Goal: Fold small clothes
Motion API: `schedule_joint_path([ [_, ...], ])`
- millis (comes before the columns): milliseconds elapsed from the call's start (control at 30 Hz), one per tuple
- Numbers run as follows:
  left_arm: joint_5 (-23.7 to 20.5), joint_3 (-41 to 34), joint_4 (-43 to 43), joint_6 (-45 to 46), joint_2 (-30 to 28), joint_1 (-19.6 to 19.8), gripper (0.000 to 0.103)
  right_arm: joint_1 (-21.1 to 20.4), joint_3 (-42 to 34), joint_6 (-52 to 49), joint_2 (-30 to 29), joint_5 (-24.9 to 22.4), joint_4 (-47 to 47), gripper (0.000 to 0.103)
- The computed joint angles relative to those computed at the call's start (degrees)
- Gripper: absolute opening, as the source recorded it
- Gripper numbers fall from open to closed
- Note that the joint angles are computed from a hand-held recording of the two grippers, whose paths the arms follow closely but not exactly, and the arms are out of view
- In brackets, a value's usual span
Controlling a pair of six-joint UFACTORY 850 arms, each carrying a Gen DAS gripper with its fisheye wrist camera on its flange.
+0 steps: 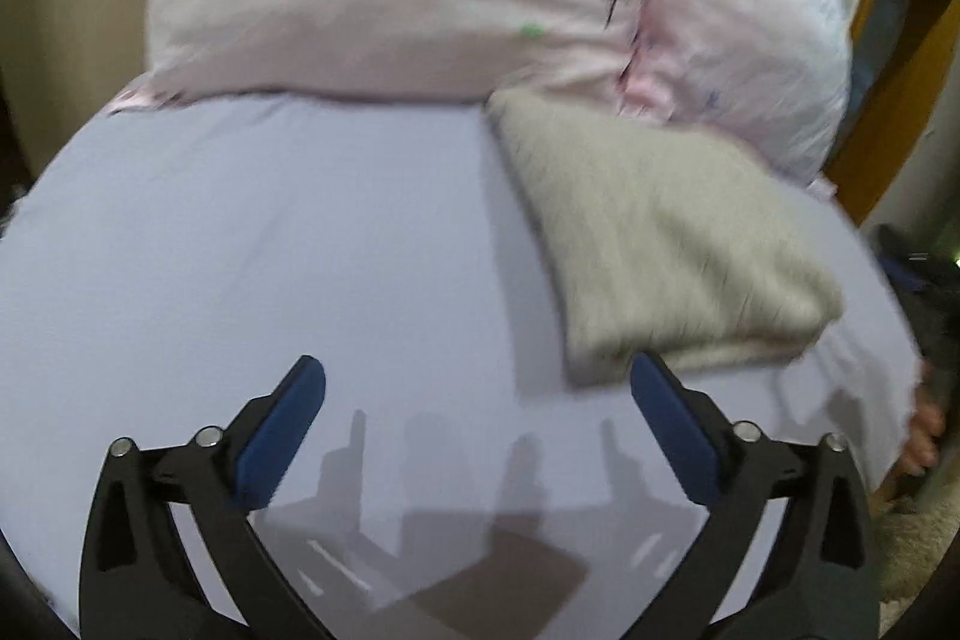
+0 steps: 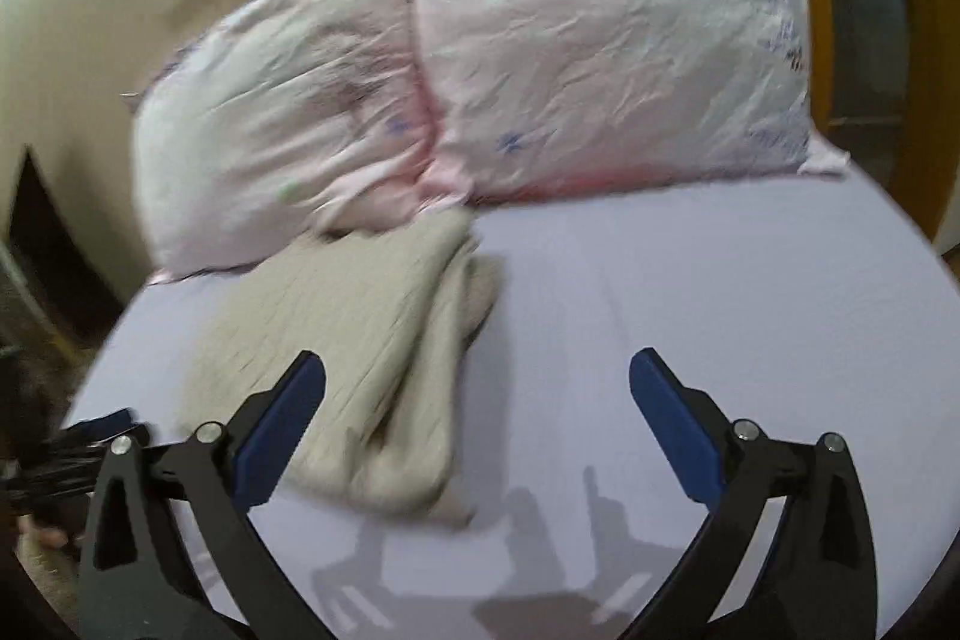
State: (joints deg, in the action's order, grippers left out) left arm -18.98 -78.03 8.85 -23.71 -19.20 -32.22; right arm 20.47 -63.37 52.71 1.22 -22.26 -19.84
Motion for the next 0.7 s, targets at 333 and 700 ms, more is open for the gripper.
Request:
schedule_joint_path([
  [333, -9.06, -5.69, 8.0, -6.87, -5.25, -4.58, 0.102, 7.48, -4.58, 1.0, -7.1, -12.25, -1.22, 0.101],
  [700, -14.59, -8.21, 9.1, -7.62, -7.5, -5.53, 0.102, 10.04, -8.17, 1.42, -12.17, -19.88, -2.24, 0.101],
])
